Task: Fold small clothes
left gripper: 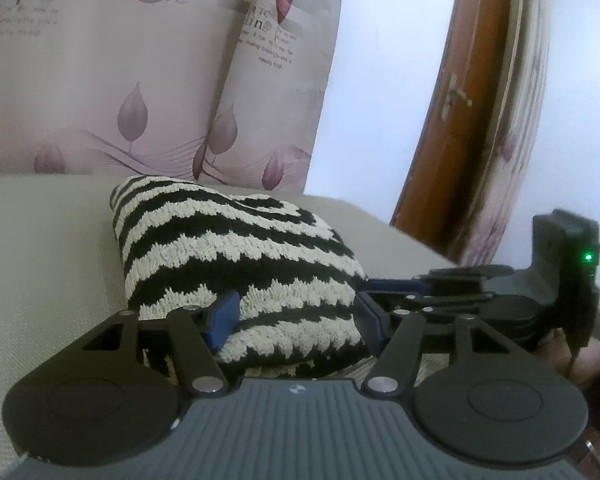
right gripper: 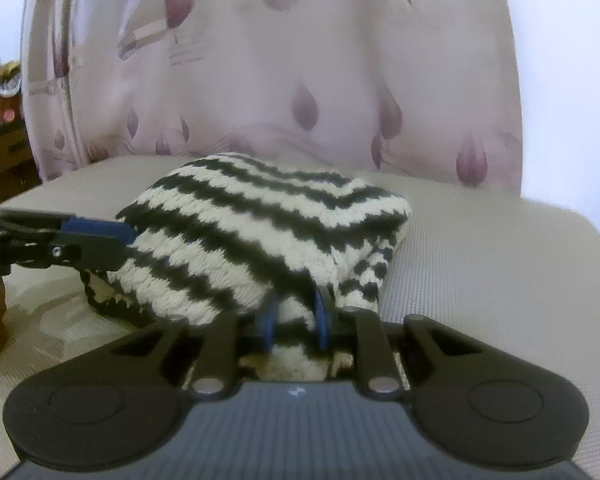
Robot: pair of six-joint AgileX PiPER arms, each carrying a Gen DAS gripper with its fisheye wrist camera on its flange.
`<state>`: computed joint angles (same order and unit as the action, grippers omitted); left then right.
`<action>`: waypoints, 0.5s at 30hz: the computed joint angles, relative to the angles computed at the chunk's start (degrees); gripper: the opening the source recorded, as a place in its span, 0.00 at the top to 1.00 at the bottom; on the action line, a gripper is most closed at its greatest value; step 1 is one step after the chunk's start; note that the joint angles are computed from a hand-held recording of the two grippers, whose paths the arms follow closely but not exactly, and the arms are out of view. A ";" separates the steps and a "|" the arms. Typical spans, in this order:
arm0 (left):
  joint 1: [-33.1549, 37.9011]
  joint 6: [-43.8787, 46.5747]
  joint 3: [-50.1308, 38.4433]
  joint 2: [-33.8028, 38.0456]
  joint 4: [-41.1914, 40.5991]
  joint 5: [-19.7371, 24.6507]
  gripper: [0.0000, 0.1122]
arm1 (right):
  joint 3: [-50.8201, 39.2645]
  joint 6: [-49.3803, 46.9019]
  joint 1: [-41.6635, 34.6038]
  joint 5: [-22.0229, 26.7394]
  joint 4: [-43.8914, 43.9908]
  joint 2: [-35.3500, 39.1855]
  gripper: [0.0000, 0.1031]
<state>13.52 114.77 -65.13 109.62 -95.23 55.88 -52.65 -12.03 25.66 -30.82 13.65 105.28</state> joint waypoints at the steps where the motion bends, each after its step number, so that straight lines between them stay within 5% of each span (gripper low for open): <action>1: -0.39 -1.18 -0.03 -0.83 0.70 -1.15 0.41 | 0.02 -0.50 0.09 -0.12 0.37 0.05 0.81; 8: -3.16 -5.12 0.61 -4.75 3.00 -7.82 0.35 | 0.95 9.33 -1.84 -0.39 -7.71 -0.40 0.81; 15: -5.25 -4.15 2.19 -7.91 1.79 -13.08 0.30 | 1.02 7.92 -1.28 -0.47 -5.92 -0.53 0.80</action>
<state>8.27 110.62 -62.94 101.70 -93.44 42.80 -51.63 -4.11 24.38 -31.29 7.73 104.75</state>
